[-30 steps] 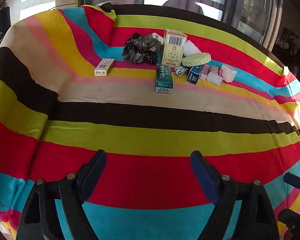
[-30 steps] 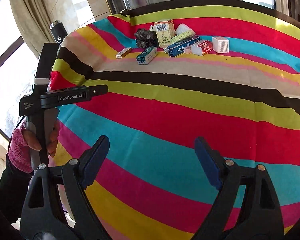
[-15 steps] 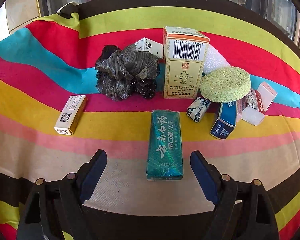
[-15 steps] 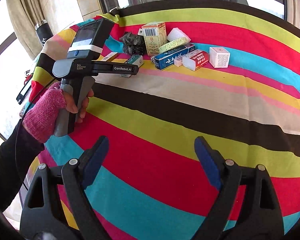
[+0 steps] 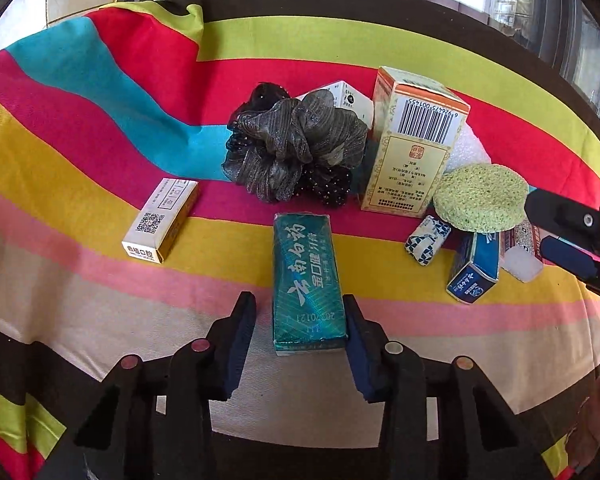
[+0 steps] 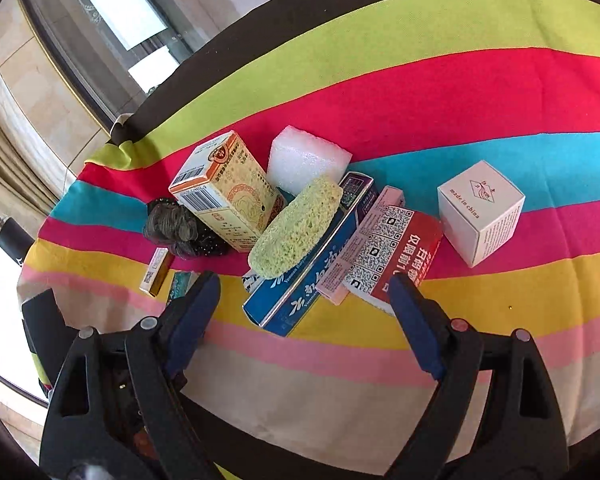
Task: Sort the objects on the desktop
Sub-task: 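Grasp the green medicine box with the left tool, then grasp the round green sponge with the right tool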
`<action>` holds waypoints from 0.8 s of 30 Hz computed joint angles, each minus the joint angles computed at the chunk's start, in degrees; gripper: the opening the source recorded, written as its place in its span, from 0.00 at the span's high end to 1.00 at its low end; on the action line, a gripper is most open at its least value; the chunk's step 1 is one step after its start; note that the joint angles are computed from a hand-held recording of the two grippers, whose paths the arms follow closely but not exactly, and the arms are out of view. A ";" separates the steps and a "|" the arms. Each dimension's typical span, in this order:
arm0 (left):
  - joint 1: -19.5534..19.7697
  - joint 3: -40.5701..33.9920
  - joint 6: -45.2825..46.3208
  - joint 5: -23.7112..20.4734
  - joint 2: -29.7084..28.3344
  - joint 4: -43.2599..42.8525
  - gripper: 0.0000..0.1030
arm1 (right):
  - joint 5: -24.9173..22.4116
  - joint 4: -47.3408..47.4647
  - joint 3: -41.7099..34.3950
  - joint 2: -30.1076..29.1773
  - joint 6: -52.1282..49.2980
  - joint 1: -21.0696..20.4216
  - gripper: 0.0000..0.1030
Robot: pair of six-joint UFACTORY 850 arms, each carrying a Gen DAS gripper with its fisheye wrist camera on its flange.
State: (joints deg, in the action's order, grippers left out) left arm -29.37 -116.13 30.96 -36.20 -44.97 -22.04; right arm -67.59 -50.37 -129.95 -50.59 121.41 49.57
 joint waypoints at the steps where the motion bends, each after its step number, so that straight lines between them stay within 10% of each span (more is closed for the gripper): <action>1: -0.01 0.12 -0.10 0.16 0.05 0.40 0.58 | 0.49 -0.59 0.09 0.04 0.70 -0.39 0.15; 6: 0.23 -0.60 -1.03 0.03 -0.32 1.13 0.58 | 1.26 -0.21 -2.11 -1.25 1.05 -1.97 0.22; 13: 0.18 -0.26 -2.58 0.49 -0.05 2.30 0.58 | 0.55 -5.50 -1.75 -1.77 4.11 -0.57 0.79; 24: 2.72 -0.94 0.10 -1.33 -0.53 -4.56 0.65 | -10.29 -8.63 -5.39 -3.02 5.51 8.69 0.82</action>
State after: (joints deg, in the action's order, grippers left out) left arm -26.65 -117.07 31.07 -37.53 -45.50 -26.60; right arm -77.88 -59.00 -135.34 -53.61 126.92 58.27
